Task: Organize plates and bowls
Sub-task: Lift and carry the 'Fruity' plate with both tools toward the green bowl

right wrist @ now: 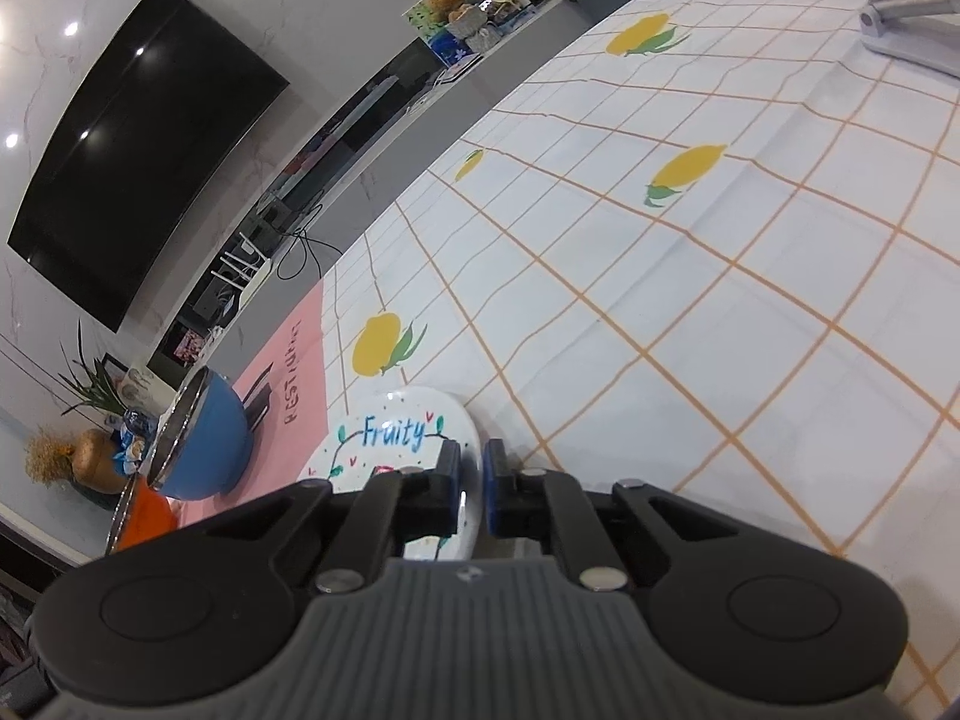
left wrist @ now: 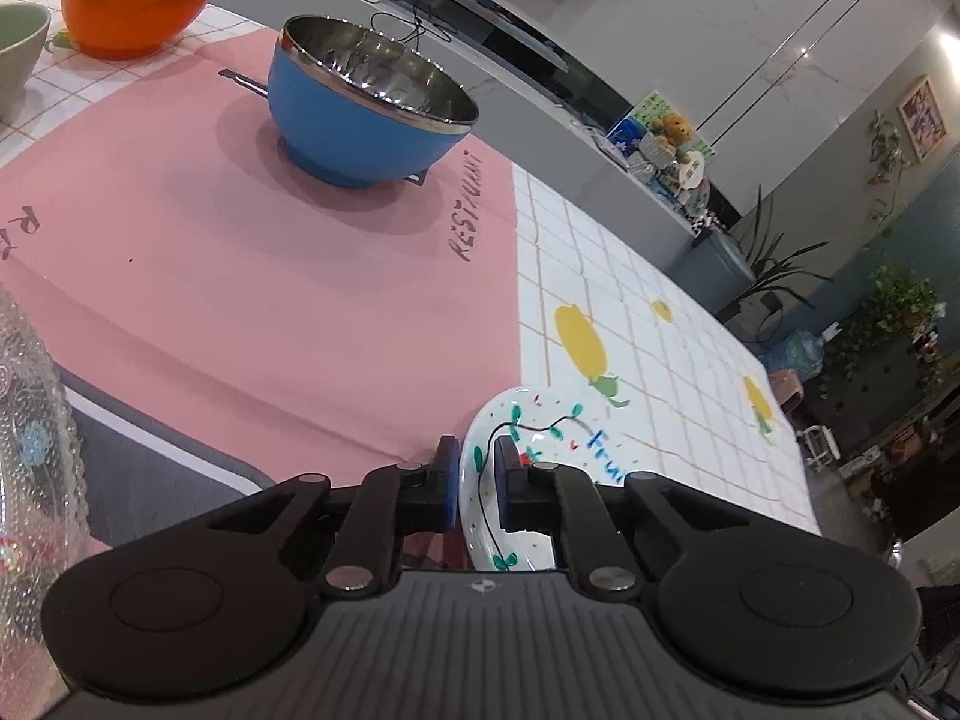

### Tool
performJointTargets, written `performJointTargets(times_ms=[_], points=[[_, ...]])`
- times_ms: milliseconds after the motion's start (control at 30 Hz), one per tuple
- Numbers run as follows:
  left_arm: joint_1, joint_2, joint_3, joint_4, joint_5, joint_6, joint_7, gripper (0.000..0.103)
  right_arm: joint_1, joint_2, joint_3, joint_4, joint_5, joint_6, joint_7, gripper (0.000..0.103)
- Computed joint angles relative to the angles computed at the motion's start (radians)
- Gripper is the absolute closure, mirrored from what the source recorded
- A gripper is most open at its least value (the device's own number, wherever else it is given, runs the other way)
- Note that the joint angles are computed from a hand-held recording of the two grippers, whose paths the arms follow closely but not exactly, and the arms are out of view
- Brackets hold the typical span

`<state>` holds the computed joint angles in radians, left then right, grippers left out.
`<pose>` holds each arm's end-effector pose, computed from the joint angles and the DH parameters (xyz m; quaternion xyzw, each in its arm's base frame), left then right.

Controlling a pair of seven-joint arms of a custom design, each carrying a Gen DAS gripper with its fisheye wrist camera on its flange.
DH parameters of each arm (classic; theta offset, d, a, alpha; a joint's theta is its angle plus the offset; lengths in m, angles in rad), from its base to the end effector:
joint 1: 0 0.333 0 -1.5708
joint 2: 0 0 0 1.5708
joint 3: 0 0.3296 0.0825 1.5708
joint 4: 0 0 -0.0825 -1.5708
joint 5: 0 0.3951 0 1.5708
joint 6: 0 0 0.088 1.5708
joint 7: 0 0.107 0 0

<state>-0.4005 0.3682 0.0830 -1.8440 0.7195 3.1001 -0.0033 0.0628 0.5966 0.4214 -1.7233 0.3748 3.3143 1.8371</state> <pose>0.6337 -0.2730 0.4238 -0.7812 0.4473 -0.4213 0.1101 0.6877 0.2497 0.3809 -0.4875 0.7224 -0.0528 0.4875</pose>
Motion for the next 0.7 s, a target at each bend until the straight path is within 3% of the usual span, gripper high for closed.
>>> performJointTargets(times_ms=[200,367,700], points=[[-0.015,-0.035,0.018,-0.024,0.025,-0.002,-0.052,0.090,-0.104,-0.010,0.118,-0.043,-0.004,0.000,0.011,0.098],[-0.013,-0.075,0.016,-0.051,0.079,-0.009,-0.100,0.090,-0.226,-0.014,0.255,-0.097,-0.035,0.024,0.033,0.098],[0.008,-0.194,0.011,-0.131,0.328,-0.025,-0.344,0.090,-0.312,-0.066,0.352,-0.195,-0.155,0.060,0.141,0.098]])
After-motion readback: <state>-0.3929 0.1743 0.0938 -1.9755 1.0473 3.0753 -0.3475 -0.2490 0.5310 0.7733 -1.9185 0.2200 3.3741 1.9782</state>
